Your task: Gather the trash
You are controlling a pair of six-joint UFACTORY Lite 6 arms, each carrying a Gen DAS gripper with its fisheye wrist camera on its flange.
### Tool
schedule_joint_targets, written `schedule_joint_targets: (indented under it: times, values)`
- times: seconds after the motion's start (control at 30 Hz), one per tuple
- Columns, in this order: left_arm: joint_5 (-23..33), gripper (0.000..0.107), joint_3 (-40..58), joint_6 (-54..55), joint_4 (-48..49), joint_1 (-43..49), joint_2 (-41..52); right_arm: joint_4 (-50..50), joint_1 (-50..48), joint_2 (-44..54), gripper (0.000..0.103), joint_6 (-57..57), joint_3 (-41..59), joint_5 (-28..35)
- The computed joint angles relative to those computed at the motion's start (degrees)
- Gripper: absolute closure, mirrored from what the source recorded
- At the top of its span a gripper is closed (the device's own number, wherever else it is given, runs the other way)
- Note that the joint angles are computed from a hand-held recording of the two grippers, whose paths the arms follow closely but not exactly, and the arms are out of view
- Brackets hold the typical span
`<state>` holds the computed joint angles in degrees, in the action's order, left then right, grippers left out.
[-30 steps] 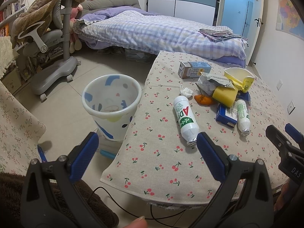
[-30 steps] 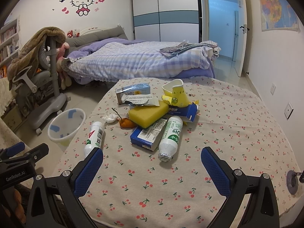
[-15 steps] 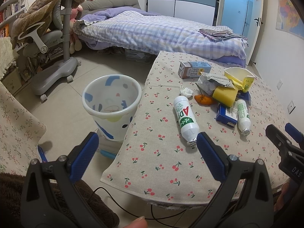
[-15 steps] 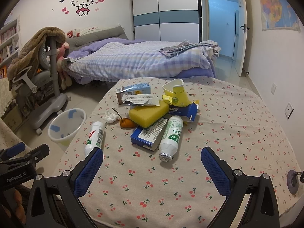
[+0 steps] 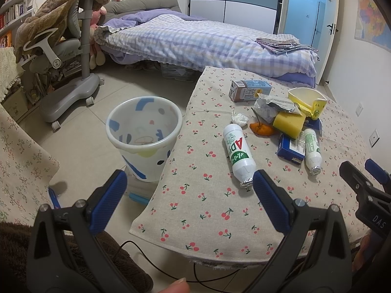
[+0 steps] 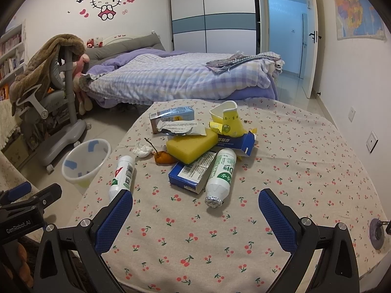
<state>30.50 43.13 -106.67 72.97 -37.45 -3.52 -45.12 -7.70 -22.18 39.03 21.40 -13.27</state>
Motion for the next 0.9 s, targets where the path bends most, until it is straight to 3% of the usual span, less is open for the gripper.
schedule_joint_targets:
  times: [0.33, 0.5, 0.7, 0.9]
  values:
    - [0.3, 0.005, -0.2, -0.1, 0.1, 0.0, -0.2, -2.3, -0.3, 0.4, 0.0, 2.5, 0.6, -0.1]
    - [-1.2, 0.005, 2.2, 5.9, -3.8, 2.2, 0.7, -20.7, -3.9, 3.2, 0.0, 20.9, 4.6, -2.1]
    - [-1.8, 0.005, 7.8, 14.4, -7.7, 4.6, 3.2, -35.1, -6.5, 9.1, 0.0, 33.4, 12.3, -0.9]
    - [-4.0, 0.005, 16.0, 29.6, -17.8, 8.8, 8.1, -63.0, -8.1, 17.2, 0.0, 60.0, 23.4, -1.9]
